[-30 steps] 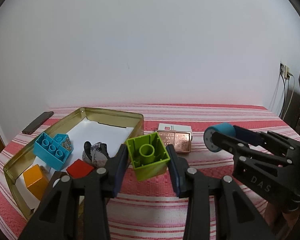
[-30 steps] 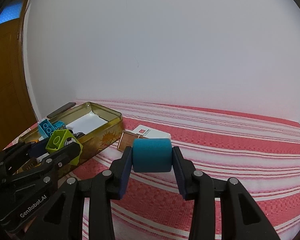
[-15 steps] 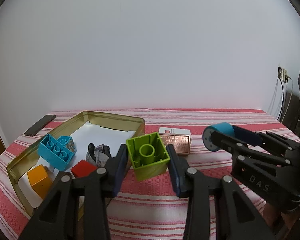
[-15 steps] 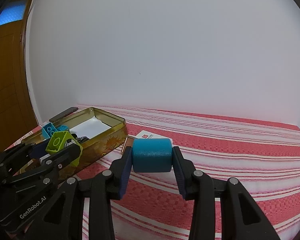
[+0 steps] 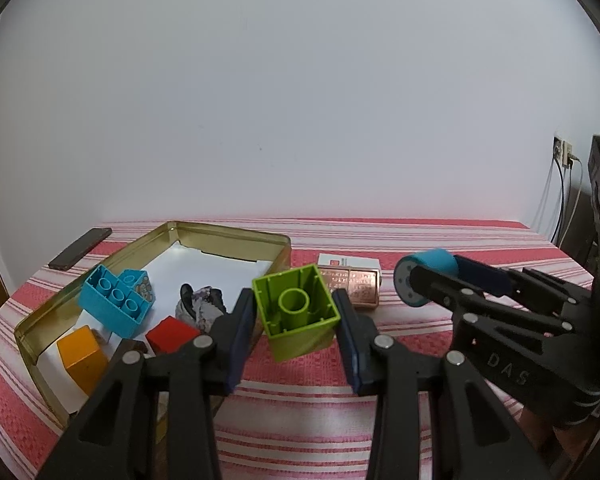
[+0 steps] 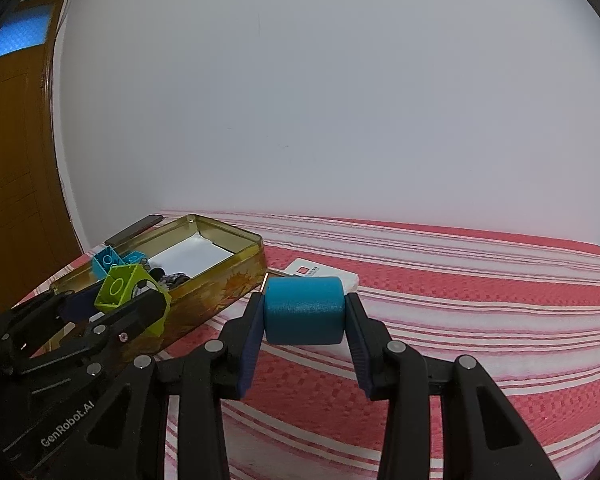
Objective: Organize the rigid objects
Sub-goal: 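Lift the green brick and teal cylinder and carry them toward the gold tin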
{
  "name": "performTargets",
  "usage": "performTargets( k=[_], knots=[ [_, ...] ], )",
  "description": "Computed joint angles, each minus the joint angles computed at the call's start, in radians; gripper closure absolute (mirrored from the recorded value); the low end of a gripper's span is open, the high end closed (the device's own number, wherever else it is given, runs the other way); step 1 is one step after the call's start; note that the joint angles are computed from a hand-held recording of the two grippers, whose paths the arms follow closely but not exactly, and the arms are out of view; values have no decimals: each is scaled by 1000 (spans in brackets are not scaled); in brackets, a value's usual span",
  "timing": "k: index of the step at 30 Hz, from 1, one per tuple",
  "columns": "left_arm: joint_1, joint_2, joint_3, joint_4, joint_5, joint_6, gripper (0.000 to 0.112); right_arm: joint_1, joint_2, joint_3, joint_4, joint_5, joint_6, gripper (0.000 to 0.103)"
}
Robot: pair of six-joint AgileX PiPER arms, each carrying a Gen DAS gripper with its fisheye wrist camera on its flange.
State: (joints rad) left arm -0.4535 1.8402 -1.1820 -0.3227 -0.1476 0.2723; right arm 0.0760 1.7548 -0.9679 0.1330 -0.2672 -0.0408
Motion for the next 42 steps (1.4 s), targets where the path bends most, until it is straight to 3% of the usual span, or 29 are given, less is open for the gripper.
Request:
performTargets(
  k=[10, 29, 37, 42],
  knots=[
    [47, 5, -19, 225, 53, -252, 74, 24, -20, 21, 22, -11, -25, 61],
    [52, -21, 33, 59, -24, -68, 74, 76, -11, 10, 175, -29, -159, 61],
    [42, -47, 77, -3, -85, 8, 74, 81, -3, 0, 153, -32, -137, 61],
    [47, -43, 71, 28, -81, -28, 74, 89, 4, -8, 166, -35, -150, 61]
  ],
)
